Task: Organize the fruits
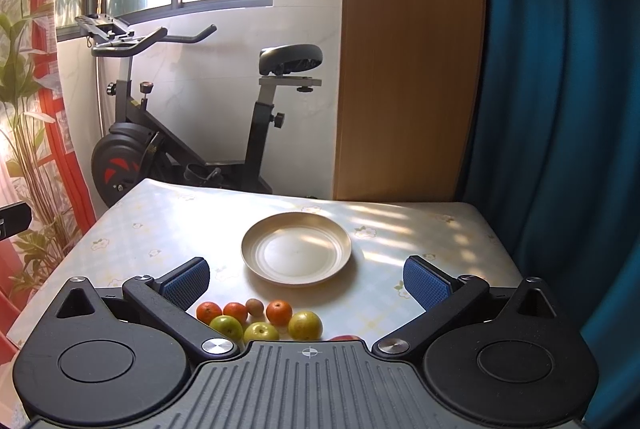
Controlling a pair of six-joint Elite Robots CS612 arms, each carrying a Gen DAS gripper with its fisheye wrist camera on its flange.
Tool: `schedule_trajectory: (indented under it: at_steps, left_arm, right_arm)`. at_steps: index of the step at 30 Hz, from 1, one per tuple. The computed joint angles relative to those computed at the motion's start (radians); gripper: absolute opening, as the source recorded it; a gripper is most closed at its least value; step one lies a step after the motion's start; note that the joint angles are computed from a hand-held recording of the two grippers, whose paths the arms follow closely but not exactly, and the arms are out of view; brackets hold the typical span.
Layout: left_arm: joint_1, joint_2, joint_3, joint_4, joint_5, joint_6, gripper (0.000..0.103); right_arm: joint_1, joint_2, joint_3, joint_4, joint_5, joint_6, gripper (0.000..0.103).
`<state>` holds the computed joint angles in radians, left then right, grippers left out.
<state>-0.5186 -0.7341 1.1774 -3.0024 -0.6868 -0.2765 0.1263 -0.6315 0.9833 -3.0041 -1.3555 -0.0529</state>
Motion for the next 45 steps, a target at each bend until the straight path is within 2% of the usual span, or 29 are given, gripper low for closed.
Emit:
schedule_trajectory:
  at_steps: [6,12,17,20,23,31,35,38,40,43,45]
  left_arm:
    - [0.001,0.000,-0.001,0.011,-0.003,-0.006,0.103]
    - [0.006,0.006,-0.012,0.029,-0.013,-0.019,0.103]
    - [0.019,0.043,-0.068,0.060,-0.013,-0.015,0.103]
    - [0.032,0.063,-0.102,0.110,-0.032,-0.039,0.103]
    - [0.045,0.081,-0.134,0.174,-0.047,-0.063,0.103]
    - [0.074,0.115,-0.192,0.278,-0.096,-0.105,0.103]
    - [0.088,0.132,-0.220,0.320,-0.141,-0.126,0.103]
    - [0.098,0.150,-0.244,0.332,-0.164,-0.125,0.103]
    - [0.105,0.161,-0.257,0.332,-0.187,-0.123,0.102]
    - [0.114,0.174,-0.267,0.325,-0.223,-0.127,0.102]
    - [0.121,0.184,-0.268,0.284,-0.250,-0.132,0.099]
  right_arm:
    - [0.000,0.001,-0.001,0.001,0.001,0.000,0.103]
    - [-0.005,0.013,-0.019,0.015,0.037,0.013,0.103]
    - [-0.009,0.058,-0.093,0.058,0.063,0.036,0.103]
    - [-0.019,0.095,-0.151,0.102,0.133,0.069,0.103]
    - [-0.023,0.140,-0.226,0.154,0.167,0.081,0.103]
    - [-0.023,0.254,-0.397,0.200,0.138,0.081,0.103]
    - [-0.016,0.305,-0.462,0.168,0.062,0.051,0.103]
    - [-0.014,0.337,-0.521,0.243,0.050,0.019,0.103]
    - [-0.017,0.359,-0.562,0.293,0.074,0.027,0.103]
    - [-0.018,0.384,-0.591,0.301,0.085,0.020,0.103]
    - [-0.015,0.401,-0.613,0.297,0.069,-0.012,0.103]
